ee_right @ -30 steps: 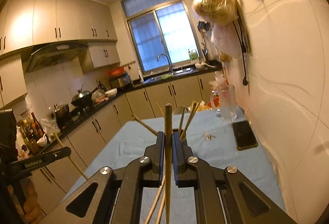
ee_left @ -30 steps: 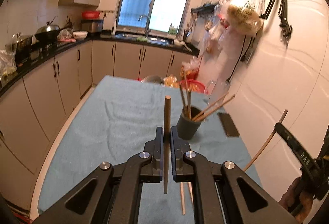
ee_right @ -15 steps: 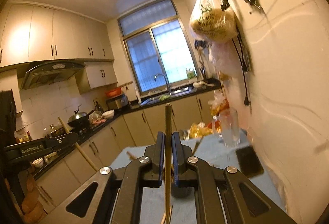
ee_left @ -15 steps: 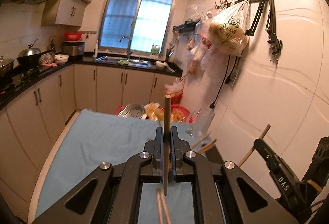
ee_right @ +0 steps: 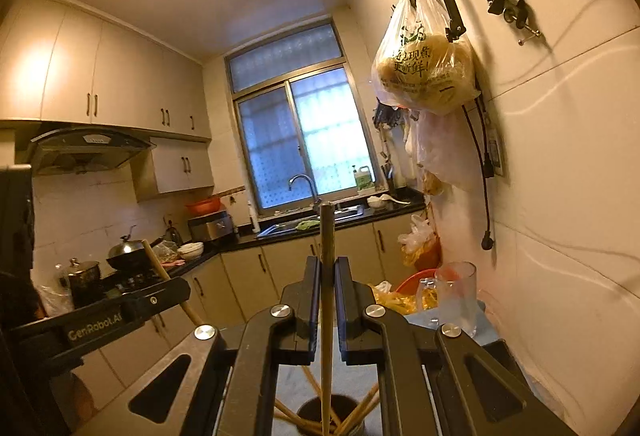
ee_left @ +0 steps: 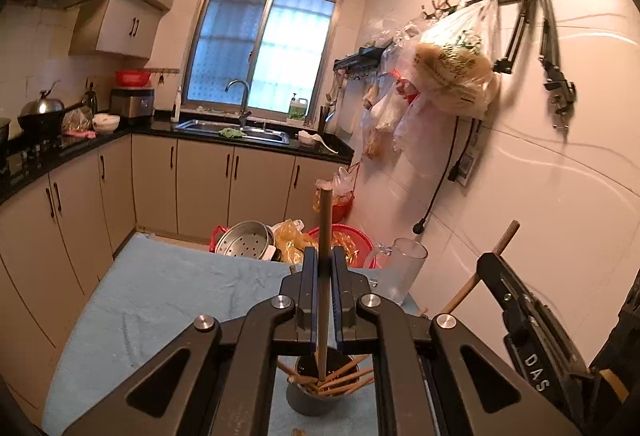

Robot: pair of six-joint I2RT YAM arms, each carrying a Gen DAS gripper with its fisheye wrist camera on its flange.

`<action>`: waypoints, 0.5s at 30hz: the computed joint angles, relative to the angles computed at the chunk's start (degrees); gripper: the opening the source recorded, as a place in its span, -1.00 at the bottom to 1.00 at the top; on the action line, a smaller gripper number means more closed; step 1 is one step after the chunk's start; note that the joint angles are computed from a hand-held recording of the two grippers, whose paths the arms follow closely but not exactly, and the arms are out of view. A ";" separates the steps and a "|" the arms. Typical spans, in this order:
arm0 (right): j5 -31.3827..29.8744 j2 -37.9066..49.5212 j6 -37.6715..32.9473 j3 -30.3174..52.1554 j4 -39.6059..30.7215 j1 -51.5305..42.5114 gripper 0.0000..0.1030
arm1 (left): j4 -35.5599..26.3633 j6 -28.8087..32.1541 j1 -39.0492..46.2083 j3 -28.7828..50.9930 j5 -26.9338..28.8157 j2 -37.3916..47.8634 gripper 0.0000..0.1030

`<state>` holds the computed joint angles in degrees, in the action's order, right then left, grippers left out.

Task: Organize utensils
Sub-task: 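Open both tools to drop the chopsticks into the holder, then withdraw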

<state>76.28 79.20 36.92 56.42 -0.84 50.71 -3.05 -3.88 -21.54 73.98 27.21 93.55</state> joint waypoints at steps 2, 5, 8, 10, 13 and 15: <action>-1.66 0.84 -1.92 -1.47 4.56 -2.12 -0.84 | 2.31 -0.75 -0.34 -0.26 -0.46 1.46 -0.87; -2.77 2.45 -3.95 -2.45 8.38 -4.27 -0.84 | 4.74 -1.98 -0.64 -0.38 -1.84 3.37 -0.87; -4.95 3.86 -2.37 -2.60 8.06 -5.49 -0.84 | 3.74 -2.19 -1.02 1.22 -2.73 5.79 -0.87; -6.43 5.05 -0.54 -2.29 6.63 -5.86 -0.84 | 3.11 -1.73 -1.29 2.00 -3.54 7.07 -0.87; -8.60 6.71 3.36 -1.43 2.56 -6.44 -0.84 | 0.86 -0.56 -1.59 3.46 -4.46 8.79 -0.87; -9.62 7.25 5.48 -1.73 1.31 -6.59 -0.84 | -0.16 -0.14 -1.52 4.03 -4.00 9.63 -0.87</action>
<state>66.66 86.45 42.40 54.70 0.47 44.12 -3.21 -4.02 -23.06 78.01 23.21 103.18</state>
